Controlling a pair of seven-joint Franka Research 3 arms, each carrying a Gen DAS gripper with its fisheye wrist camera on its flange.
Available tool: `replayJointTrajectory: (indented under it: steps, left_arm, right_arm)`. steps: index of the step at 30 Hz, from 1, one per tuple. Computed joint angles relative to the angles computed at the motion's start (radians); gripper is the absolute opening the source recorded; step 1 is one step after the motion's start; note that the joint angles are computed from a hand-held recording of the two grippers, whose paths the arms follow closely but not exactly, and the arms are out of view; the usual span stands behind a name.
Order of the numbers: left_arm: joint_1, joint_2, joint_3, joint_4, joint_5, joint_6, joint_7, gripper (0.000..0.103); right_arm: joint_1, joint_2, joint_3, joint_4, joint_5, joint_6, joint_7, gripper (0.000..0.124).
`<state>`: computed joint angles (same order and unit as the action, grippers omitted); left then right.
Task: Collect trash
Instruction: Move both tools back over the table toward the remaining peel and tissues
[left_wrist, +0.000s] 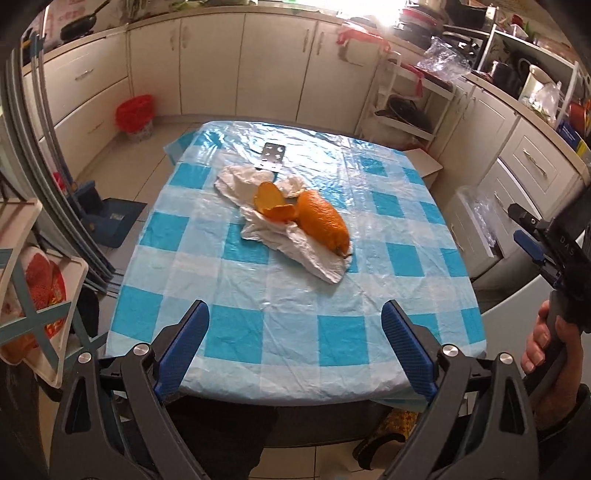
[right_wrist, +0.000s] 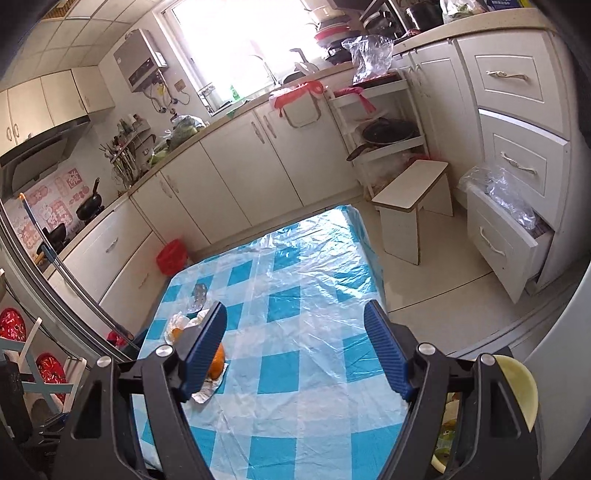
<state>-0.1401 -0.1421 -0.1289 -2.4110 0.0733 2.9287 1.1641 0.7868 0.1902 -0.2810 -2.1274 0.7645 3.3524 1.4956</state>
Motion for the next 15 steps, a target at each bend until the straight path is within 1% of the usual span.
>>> replayJointTrajectory:
  steps: [1,2,3,4,6,8,9,11,12,13,14,15]
  left_arm:
    - [0.014,0.004,0.004,-0.009,0.011,0.018,-0.014,0.090]
    - [0.020,0.008,0.010,-0.012,0.009,0.029,-0.016,0.090]
    - [0.022,0.014,0.018,-0.016,-0.002,0.039,-0.010,0.090]
    - [0.024,0.026,0.025,-0.018,-0.013,0.050,-0.003,0.090]
    - [0.040,0.062,0.026,-0.004,-0.002,0.054,-0.002,0.090]
    - [0.057,0.104,0.021,0.023,0.016,0.052,-0.014,0.090]
    - [0.062,0.127,0.020,0.039,0.005,0.059,-0.007,0.090]
    - [0.076,0.164,0.015,0.074,0.028,0.062,-0.029,0.090]
    - [0.082,0.188,0.021,0.098,0.083,0.065,-0.073,0.090]
    - [0.084,0.209,0.031,0.120,0.147,0.070,-0.126,0.090]
    - [0.086,0.229,0.039,0.141,0.188,0.070,-0.162,0.090]
    - [0.094,0.251,0.037,0.163,0.193,0.067,-0.165,0.090]
  right_arm:
    - [-0.027,0.010,0.029,0.013,-0.008,-0.010,-0.001,0.074]
    - [-0.019,0.024,0.023,0.031,-0.019,-0.024,-0.001,0.074]
    - [0.019,0.038,-0.016,0.045,-0.039,-0.038,0.012,0.074]
    - [0.024,0.052,-0.020,0.061,-0.062,-0.053,0.017,0.074]
    - [0.056,0.082,-0.052,0.091,-0.108,-0.090,0.034,0.074]
    - [0.022,0.112,-0.018,0.126,-0.144,-0.132,0.036,0.074]
    - [0.005,0.129,-0.003,0.148,-0.160,-0.152,0.039,0.074]
    - [0.004,0.168,-0.014,0.194,-0.208,-0.205,0.064,0.074]
    - [-0.013,0.185,-0.002,0.217,-0.221,-0.226,0.070,0.074]
    - [-0.049,0.198,0.035,0.239,-0.219,-0.240,0.063,0.074]
    - [-0.076,0.209,0.065,0.256,-0.222,-0.252,0.060,0.074]
    - [-0.096,0.217,0.085,0.269,-0.230,-0.264,0.059,0.074]
